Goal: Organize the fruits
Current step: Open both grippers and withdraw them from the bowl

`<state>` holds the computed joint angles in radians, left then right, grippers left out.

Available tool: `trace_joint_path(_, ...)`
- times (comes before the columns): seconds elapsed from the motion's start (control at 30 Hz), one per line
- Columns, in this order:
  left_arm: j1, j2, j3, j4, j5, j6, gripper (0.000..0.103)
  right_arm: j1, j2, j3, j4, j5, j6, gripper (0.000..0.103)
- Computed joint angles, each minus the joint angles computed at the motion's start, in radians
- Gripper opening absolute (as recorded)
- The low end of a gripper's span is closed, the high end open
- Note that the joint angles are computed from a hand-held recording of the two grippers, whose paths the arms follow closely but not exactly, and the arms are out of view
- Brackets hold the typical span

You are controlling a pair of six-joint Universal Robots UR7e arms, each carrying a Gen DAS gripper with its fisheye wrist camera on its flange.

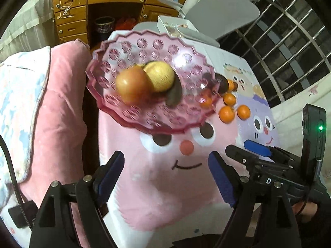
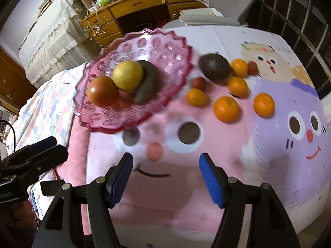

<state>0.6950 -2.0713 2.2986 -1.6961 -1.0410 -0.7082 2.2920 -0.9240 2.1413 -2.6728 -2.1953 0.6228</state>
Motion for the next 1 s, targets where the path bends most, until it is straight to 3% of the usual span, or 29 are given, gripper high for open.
trace_joint_path(0.27,-0.136,0.057,0.042,0.033,-0.006,-0.227,0.082,-0.072,-0.126,0.106,-0.018,0.036,-0.112,0.067)
trace_joint_path(0.5,-0.205,0.202,0.061,-0.050,-0.032,-0.345,0.083,-0.145,-0.232,0.163,-0.015,0.055,-0.244,0.067)
trace_joint_path(0.8,-0.196,0.412,0.030,-0.153,-0.057,-0.382,0.083,-0.244,-0.329,0.219,-0.051,0.041,-0.417,0.067)
trace_joint_path(1.0,-0.161,0.565,-0.018,-0.224,-0.052,-0.371,0.083,-0.307,-0.351,0.252,-0.152,0.010,-0.571,0.067)
